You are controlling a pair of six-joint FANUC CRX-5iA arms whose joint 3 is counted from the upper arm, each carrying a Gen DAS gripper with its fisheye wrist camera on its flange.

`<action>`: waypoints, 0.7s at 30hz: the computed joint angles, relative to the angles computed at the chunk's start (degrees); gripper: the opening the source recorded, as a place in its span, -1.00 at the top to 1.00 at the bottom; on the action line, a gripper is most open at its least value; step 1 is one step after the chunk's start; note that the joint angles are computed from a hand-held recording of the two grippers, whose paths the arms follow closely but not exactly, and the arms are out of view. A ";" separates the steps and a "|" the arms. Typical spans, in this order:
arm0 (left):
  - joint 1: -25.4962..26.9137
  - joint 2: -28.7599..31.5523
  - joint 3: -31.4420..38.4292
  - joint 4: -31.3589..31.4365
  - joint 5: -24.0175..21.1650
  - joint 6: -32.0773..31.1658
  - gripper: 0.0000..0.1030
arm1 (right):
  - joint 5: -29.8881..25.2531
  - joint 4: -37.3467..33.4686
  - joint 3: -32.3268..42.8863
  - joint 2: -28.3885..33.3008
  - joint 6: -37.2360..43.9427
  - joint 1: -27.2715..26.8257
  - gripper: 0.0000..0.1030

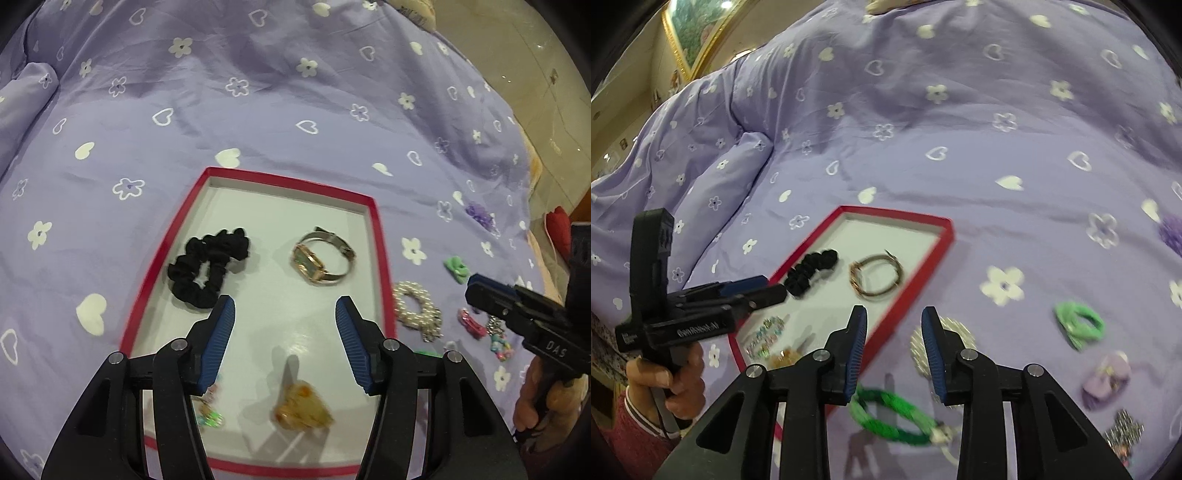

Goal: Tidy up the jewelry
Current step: 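Carry the scrunchie and watch into the tray and open both tools, then grasp the green braided keychain with the left tool while the right tool grasps the silver charm chain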

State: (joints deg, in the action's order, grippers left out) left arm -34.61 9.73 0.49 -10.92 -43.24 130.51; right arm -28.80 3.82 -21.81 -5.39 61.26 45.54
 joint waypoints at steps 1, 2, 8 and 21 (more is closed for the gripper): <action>-0.36 -0.04 0.13 -0.13 0.00 0.10 -0.09 | 0.04 0.69 -1.10 -0.88 -1.09 -0.06 0.36; -0.80 -0.03 0.31 -0.30 -0.03 0.21 -0.09 | 0.20 1.70 -2.54 -2.05 -2.64 -0.14 0.35; -3.21 1.36 2.66 -0.02 -1.22 -1.35 -0.09 | 0.35 5.57 -8.64 -7.32 -9.60 -0.77 0.31; -7.47 5.95 7.99 2.52 -1.61 -6.86 -0.09 | -2.26 12.50 -19.60 -19.02 -21.14 -3.37 0.28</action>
